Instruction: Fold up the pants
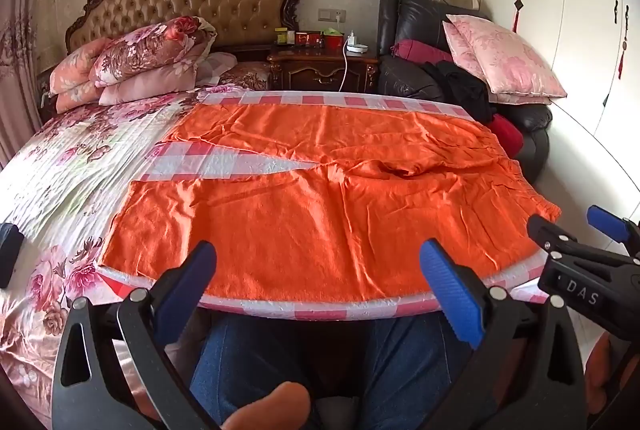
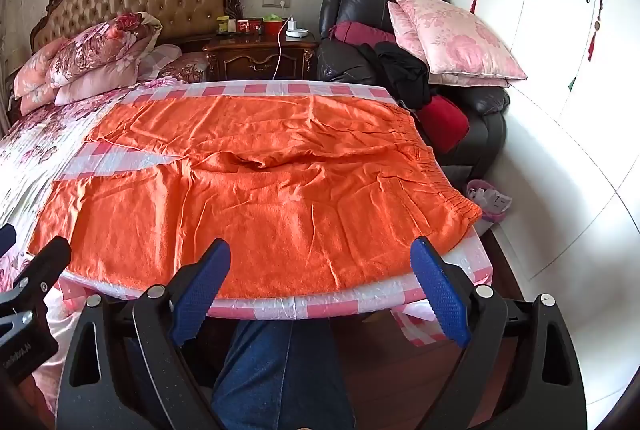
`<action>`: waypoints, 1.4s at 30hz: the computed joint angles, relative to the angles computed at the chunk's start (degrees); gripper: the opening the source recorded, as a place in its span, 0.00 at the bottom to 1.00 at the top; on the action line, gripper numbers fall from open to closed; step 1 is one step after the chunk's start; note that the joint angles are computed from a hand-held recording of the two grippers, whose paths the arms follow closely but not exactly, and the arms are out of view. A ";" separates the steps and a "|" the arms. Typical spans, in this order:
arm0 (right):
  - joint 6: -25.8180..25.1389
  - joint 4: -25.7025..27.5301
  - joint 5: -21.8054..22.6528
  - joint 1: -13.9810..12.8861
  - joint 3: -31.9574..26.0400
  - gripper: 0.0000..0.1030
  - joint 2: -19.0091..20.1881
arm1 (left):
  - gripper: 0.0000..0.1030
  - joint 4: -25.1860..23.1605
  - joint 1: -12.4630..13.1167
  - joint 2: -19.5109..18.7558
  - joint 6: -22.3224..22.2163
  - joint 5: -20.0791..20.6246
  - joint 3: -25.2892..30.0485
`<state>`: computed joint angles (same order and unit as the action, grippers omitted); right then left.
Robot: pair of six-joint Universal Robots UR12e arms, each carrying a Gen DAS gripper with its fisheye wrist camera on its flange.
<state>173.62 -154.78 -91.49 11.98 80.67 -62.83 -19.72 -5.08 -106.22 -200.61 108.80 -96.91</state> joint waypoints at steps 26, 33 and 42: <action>-0.13 -0.17 -0.26 0.00 0.18 0.85 0.06 | 0.98 1.26 -0.01 0.29 -0.26 0.36 -0.63; -0.24 0.04 -0.20 -0.07 0.02 0.85 0.01 | 0.98 1.35 0.03 0.33 -0.28 0.32 -0.73; -0.30 -0.17 -0.48 0.02 0.09 0.85 0.06 | 0.98 1.50 0.05 0.37 -0.28 0.24 -0.84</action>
<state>173.33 -154.95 -91.96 12.00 80.76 -62.77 -18.22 -5.04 -105.85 -200.89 109.04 -97.74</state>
